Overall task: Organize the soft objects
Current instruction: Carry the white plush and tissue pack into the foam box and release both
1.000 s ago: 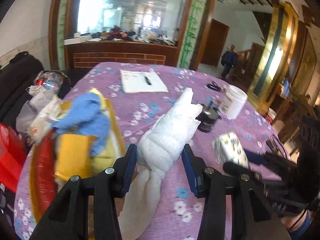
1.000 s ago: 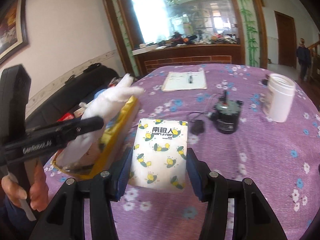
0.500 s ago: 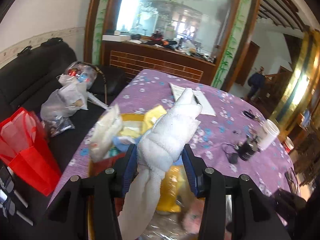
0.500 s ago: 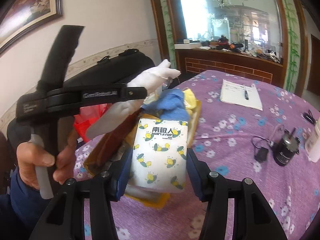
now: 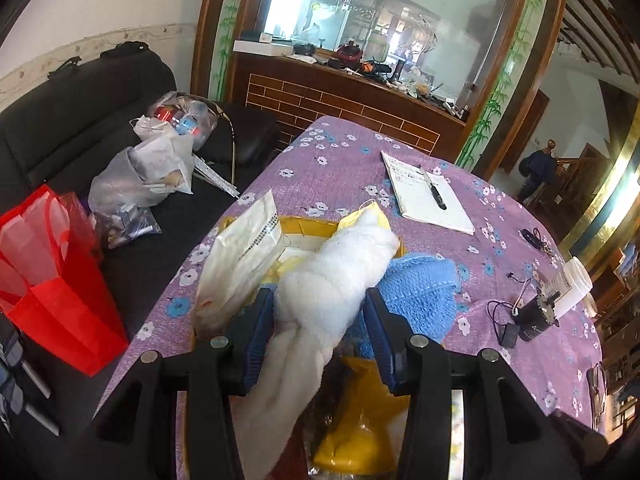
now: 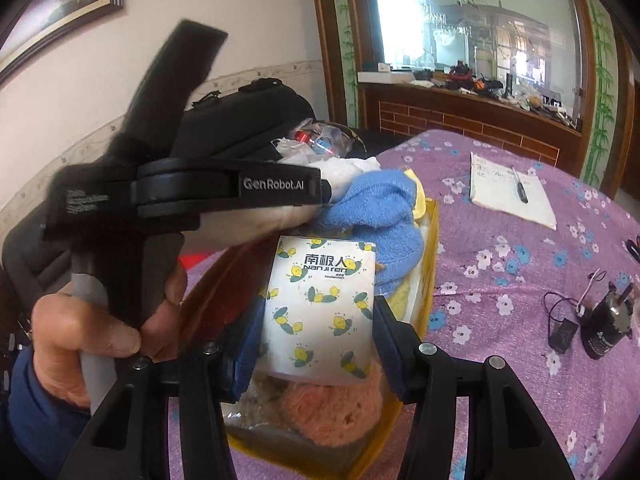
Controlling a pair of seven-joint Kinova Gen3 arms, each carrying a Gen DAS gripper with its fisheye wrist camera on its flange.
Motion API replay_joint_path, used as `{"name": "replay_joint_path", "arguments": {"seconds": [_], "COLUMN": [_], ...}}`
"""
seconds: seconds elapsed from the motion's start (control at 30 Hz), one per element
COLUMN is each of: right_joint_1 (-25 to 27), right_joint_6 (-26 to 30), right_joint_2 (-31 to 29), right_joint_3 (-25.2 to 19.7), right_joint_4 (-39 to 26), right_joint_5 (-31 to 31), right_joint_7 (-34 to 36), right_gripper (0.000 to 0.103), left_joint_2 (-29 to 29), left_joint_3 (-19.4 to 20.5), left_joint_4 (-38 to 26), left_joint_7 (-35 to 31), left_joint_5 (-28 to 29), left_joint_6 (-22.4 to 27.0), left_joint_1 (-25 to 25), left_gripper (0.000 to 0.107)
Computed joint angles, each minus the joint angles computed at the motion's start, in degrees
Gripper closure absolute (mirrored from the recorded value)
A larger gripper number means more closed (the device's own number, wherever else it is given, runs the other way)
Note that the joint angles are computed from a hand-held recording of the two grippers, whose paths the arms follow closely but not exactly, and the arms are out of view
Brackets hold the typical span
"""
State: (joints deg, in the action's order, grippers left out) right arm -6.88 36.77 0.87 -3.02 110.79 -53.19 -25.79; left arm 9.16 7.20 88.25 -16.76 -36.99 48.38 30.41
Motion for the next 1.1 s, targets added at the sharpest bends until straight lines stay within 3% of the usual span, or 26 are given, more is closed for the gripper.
{"name": "replay_joint_path", "arguments": {"seconds": [0.33, 0.6, 0.77, 1.1], "right_joint_1": [3.2, 5.5, 5.8, 6.6], "right_joint_6": [4.3, 6.4, 6.3, 9.2], "right_joint_2": [7.0, 5.8, 2.6, -0.5], "right_joint_3": [-1.9, -2.2, -0.9, 3.3], "right_joint_4": [-2.9, -2.5, -0.5, 1.1], "right_joint_5": [0.2, -2.8, -6.3, -9.7], "right_joint_7": [-2.3, 0.9, 4.4, 7.0], "right_gripper": [0.046, 0.042, 0.027, 0.024], "left_joint_2": [2.0, 2.0, 1.1, -0.7], "left_joint_3": [-0.7, -1.6, -1.6, 0.0], "left_joint_4": [0.1, 0.5, 1.2, 1.3], "left_joint_7": [-4.5, -4.8, -4.0, -1.4], "left_joint_5": [4.8, 5.0, 5.1, 1.4], "left_joint_6": [-3.3, -4.2, -5.3, -3.5], "left_joint_1": [-1.5, -0.6, -0.6, 0.9], "left_gripper": [0.062, 0.062, 0.053, 0.044]}}
